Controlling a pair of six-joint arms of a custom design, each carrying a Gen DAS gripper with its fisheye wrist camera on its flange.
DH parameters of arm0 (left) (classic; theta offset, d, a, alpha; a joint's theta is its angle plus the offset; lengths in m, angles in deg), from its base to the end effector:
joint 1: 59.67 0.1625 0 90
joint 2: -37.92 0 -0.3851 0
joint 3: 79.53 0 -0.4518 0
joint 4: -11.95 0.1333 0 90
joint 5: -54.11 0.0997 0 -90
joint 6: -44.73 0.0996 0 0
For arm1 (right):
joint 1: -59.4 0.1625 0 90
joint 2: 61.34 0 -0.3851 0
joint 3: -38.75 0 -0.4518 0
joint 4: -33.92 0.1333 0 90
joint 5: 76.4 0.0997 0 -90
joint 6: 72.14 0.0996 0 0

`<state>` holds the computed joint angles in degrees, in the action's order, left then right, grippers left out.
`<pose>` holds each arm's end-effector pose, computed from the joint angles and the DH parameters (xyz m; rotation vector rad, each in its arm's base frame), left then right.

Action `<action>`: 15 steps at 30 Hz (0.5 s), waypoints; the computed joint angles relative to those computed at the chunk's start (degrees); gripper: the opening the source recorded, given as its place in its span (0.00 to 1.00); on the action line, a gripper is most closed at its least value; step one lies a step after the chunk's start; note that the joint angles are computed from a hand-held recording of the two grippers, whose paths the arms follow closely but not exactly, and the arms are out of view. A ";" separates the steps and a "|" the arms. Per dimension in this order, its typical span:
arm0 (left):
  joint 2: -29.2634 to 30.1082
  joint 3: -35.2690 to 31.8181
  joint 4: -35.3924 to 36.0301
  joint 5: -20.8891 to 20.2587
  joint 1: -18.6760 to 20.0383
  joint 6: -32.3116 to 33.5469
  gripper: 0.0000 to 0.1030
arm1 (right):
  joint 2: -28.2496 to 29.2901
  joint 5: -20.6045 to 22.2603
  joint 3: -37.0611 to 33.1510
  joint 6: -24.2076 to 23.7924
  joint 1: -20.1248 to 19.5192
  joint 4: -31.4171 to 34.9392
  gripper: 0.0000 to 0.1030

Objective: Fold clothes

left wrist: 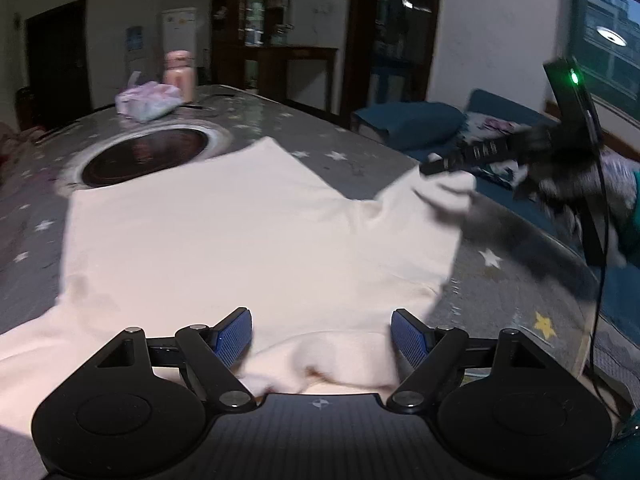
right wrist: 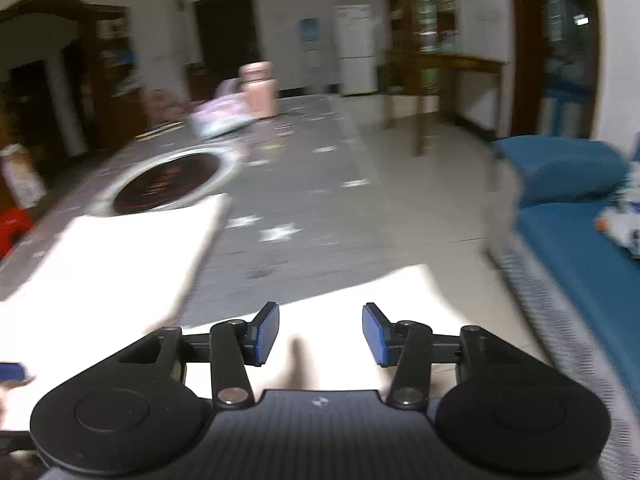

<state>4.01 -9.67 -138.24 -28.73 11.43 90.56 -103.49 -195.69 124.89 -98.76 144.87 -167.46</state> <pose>-0.1267 -0.8200 0.0629 1.5042 2.4456 -0.5577 0.0267 -0.7335 0.1658 0.0429 -2.1194 1.1948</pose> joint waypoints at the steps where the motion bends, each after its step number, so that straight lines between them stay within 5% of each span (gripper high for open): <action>1: -0.31 0.22 -0.94 0.39 0.16 -0.49 0.77 | 0.32 0.70 -0.14 0.12 0.09 0.98 0.46; 8: -2.04 -0.79 -8.16 6.30 2.15 -5.71 0.77 | 2.55 1.48 -1.25 0.27 0.91 4.19 0.47; 15: 0.77 -8.14 -17.93 19.47 4.56 -11.16 0.77 | 2.83 5.08 -1.88 -2.68 3.13 7.72 0.50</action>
